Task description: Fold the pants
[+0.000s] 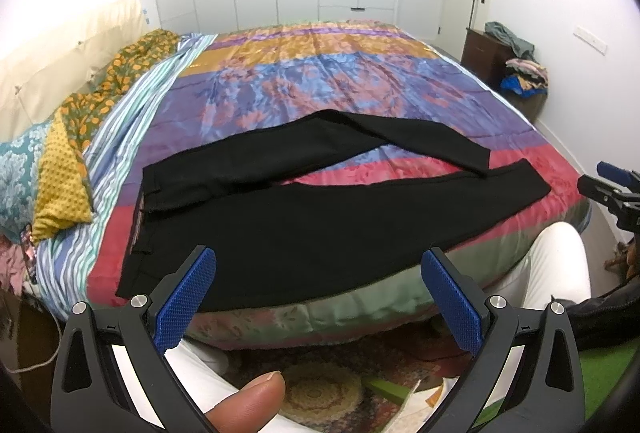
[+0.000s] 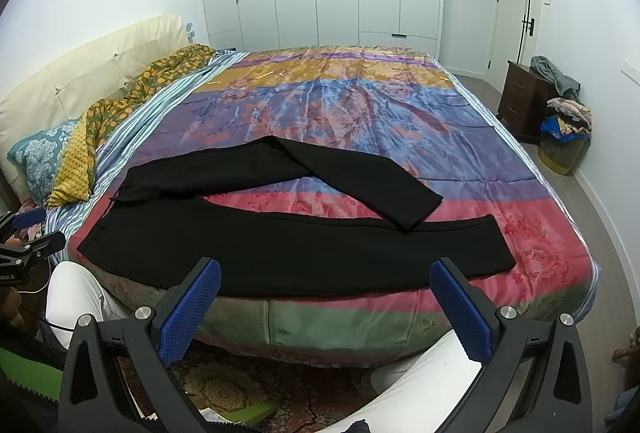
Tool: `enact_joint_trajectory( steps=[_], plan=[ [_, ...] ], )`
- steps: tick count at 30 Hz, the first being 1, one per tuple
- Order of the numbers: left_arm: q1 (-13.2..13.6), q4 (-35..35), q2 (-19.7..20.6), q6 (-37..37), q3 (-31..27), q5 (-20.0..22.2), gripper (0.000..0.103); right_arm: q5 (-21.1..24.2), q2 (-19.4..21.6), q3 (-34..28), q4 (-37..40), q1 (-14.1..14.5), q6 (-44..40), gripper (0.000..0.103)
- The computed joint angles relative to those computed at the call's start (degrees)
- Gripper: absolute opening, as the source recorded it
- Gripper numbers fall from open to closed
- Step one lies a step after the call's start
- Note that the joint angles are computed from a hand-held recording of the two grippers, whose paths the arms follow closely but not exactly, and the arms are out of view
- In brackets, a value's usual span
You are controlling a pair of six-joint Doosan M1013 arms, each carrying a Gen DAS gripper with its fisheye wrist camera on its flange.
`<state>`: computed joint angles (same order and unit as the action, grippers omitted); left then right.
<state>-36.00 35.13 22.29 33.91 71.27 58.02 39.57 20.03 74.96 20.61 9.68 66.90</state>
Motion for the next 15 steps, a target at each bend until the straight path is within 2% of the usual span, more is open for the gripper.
enact_joint_trajectory(
  steps=[15],
  plan=[
    [-0.06, 0.1, -0.17, 0.83, 0.06, -0.79, 0.102, 0.0, 0.19, -0.23, 0.53, 0.17, -0.55, 0.103]
  ],
)
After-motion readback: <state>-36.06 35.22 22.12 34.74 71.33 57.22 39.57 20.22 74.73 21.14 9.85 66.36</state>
